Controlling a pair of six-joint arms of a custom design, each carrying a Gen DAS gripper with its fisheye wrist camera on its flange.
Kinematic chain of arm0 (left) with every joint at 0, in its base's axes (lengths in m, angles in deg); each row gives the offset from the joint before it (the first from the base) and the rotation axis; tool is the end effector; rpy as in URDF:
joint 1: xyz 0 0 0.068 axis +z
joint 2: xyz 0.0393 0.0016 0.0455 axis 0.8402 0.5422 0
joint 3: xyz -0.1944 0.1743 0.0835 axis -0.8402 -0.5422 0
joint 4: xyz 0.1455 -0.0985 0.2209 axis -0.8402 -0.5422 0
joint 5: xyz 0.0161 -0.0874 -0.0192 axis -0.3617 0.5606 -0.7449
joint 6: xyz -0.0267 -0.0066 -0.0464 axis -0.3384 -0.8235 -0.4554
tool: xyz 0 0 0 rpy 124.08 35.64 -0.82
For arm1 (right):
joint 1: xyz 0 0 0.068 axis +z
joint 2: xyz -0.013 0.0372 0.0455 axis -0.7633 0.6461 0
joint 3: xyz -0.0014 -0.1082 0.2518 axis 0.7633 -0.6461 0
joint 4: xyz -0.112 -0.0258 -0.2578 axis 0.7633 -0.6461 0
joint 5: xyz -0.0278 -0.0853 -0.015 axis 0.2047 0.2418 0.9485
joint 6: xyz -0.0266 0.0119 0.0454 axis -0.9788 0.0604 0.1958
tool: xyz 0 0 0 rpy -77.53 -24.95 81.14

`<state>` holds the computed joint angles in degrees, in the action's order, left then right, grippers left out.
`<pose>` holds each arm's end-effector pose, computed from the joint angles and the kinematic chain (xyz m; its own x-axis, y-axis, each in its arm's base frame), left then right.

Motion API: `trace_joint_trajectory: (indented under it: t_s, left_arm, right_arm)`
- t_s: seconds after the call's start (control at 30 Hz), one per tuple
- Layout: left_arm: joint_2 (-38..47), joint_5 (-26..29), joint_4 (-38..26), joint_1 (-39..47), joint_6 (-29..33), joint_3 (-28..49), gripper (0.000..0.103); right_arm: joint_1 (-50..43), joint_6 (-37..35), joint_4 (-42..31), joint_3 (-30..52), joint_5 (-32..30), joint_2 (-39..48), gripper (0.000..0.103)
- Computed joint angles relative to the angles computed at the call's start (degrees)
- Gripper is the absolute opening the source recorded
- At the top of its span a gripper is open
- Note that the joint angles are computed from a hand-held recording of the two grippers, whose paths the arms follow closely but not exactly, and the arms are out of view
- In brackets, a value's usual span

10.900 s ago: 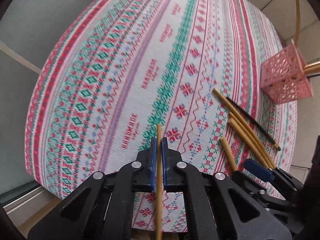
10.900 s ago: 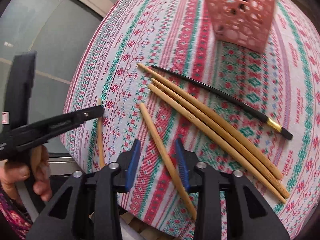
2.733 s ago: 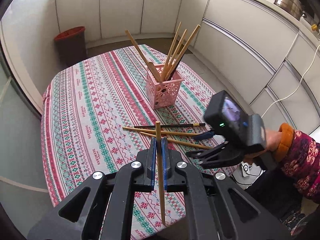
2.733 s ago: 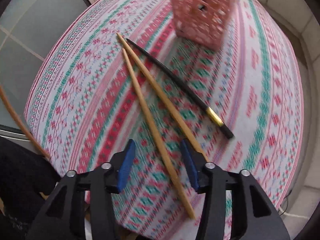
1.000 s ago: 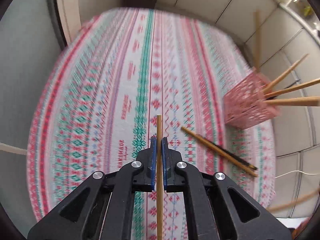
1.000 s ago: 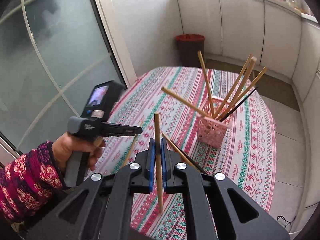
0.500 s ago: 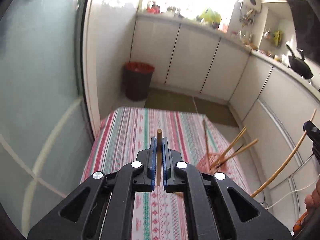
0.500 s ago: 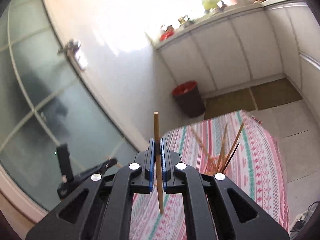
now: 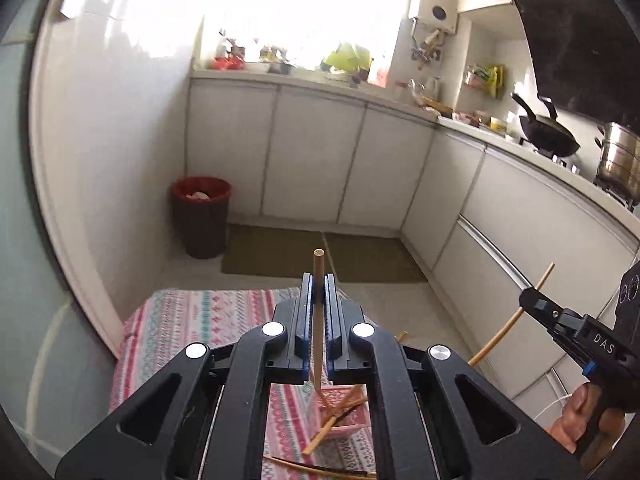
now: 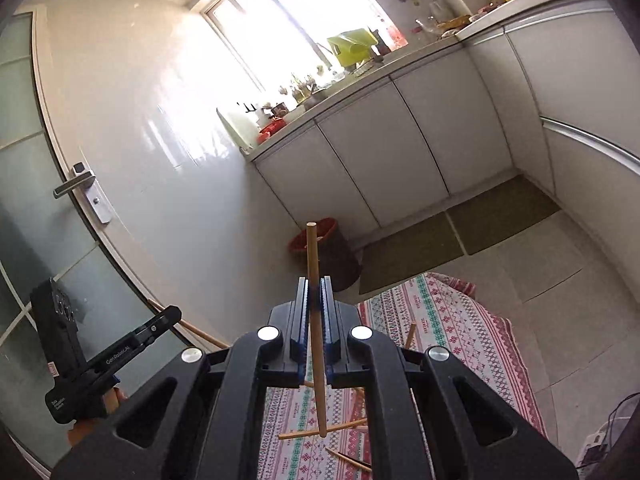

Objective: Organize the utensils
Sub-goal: 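Carry both held chopsticks over the pink basket, lower them in and open both tools, then lower the left tool to a loose bamboo chopstick on the cloth and grasp it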

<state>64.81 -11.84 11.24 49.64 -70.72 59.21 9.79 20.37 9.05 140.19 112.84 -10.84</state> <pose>0.2491 -0.0535 0.5201 -0.4596 0.2267 -0.8587 0.6735 0.7193 -0.1705 0.1118 0.1287 0.4694 -0.1727 0.6056 -0.7768 0.2723 0.7873 0.5532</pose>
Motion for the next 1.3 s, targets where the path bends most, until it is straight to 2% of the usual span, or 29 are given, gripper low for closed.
trace_joint_trajectory:
  t_s: [0.2, 0.23, 0.27, 0.33, 0.43, 0.67, 0.9, 0.97, 1.0, 1.07, 1.1, 1.3]
  left_arm:
    - [-4.8, -9.7, 4.8, -10.1, -0.2, -15.8, 0.007]
    - [-5.7, -9.8, 5.6, -10.3, -0.6, -17.3, 0.014]
    - [-6.9, -8.5, 6.6, -9.1, -0.9, -19.1, 0.027]
    - [-8.8, -6.0, 8.3, -5.8, -2.0, -21.1, 0.035]
    - [-9.5, -3.4, 9.2, -2.2, -3.2, -21.0, 0.039]
    - [-8.7, 2.7, 10.2, 5.4, -5.8, -18.0, 0.055]
    - [-7.0, 3.3, 8.5, 7.4, -3.4, -17.0, 0.055]
    - [-6.5, 3.6, 7.8, 8.1, -2.4, -16.7, 0.055]
    - [-6.4, 3.8, 7.4, 8.4, -1.9, -16.5, 0.055]
    - [-6.2, 4.1, 7.1, 9.0, -1.4, -16.3, 0.055]
    - [-6.2, 4.4, 7.0, 9.4, -1.3, -16.2, 0.055]
    - [-6.7, 5.0, 6.3, 10.3, -0.3, -16.5, 0.058]
  right_arm:
    - [-3.5, -0.2, -0.2, -3.5, -1.8, -0.4, 0.006]
    - [-3.9, -0.4, 0.3, -4.2, -2.1, -0.6, 0.006]
    - [-4.2, -0.8, 0.4, -4.5, -2.1, -0.6, 0.006]
    - [-4.2, -0.8, -0.3, -4.1, -1.4, 0.2, 0.006]
    - [-3.8, -0.5, -1.3, -3.4, 0.0, 1.7, 0.006]
    - [-4.2, -0.1, -4.0, -0.5, 2.1, 7.2, 0.006]
    - [-8.0, -6.9, 4.3, -2.5, -0.7, 9.3, 0.006]
    - [-9.2, -10.9, 8.4, -4.1, -2.6, 9.6, 0.007]
    - [-9.8, -12.4, 9.6, -4.6, -3.9, 9.7, 0.009]
    - [-10.7, -12.7, 9.4, -4.3, -5.5, 10.6, 0.04]
    - [-10.5, -12.0, 9.7, -4.8, -5.1, 10.4, 0.061]
    - [-7.8, -7.5, 4.2, -3.3, -1.4, 9.3, 0.063]
